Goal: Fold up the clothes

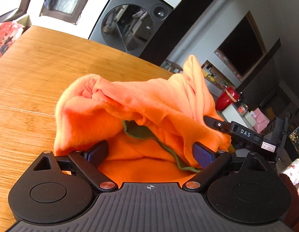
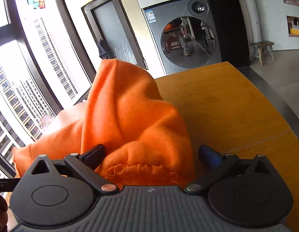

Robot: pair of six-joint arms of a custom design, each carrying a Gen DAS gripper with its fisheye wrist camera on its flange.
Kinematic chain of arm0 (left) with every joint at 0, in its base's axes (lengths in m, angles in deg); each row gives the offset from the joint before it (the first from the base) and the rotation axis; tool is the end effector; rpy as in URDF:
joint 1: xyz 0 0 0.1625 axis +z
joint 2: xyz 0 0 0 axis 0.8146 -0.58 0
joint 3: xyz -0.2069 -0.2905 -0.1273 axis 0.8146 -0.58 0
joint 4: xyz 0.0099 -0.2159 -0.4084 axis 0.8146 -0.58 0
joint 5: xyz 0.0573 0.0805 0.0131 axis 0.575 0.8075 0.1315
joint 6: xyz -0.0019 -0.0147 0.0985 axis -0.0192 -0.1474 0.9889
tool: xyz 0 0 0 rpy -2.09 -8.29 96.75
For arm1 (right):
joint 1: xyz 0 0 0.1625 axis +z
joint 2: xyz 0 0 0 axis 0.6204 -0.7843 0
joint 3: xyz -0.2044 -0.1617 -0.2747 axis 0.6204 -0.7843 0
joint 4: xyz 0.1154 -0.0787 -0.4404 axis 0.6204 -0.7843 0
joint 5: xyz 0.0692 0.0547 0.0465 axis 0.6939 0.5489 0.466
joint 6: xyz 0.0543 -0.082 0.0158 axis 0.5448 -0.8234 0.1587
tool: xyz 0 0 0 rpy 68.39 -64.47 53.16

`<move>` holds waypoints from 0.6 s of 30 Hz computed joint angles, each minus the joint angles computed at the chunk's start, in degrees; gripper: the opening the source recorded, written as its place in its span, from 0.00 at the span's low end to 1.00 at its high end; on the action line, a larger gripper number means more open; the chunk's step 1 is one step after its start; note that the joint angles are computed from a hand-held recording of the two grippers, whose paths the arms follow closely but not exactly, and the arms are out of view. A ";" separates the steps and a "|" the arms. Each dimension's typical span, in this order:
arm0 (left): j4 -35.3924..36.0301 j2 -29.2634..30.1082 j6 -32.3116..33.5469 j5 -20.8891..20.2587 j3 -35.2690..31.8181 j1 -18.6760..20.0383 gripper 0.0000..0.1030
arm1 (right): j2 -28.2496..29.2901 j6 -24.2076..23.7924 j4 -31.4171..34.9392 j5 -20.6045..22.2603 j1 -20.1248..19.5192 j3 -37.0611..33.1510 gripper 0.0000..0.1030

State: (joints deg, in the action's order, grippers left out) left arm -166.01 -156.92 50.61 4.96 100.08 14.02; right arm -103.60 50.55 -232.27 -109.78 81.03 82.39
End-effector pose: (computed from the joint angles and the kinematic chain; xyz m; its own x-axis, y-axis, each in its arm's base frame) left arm 0.0307 -0.3289 0.3157 -0.9391 0.3086 -0.1512 0.3378 0.7476 -0.5719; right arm 0.2971 -0.3578 0.0659 -0.9203 -0.1279 0.3697 -0.3677 0.6053 -0.7060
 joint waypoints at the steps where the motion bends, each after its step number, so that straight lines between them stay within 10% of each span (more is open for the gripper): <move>1: -0.09 0.06 0.34 -0.58 -0.10 0.46 0.94 | -0.16 0.33 -0.38 1.89 -0.65 0.20 0.79; 3: -1.03 0.64 0.91 -1.87 -0.06 1.44 0.94 | -0.35 0.07 -1.51 5.32 -1.77 0.56 0.51; 6: -2.30 1.00 1.76 -4.52 0.22 3.37 0.94 | 0.96 -14.16 -5.38 3.26 2.92 -1.11 0.35; 11: -6.19 4.43 2.34 -10.83 -0.40 7.65 0.94 | 3.23 -43.13 -0.38 1.12 14.58 -3.70 0.32; 15: -2.45 2.09 0.95 -12.11 -1.49 10.24 0.79 | 7.35 -57.69 3.84 -0.56 19.65 -4.50 0.28; 18: 1.37 -4.20 1.82 -13.05 -1.53 12.55 0.89 | 11.24 -67.24 -0.22 -2.76 21.38 -4.74 0.31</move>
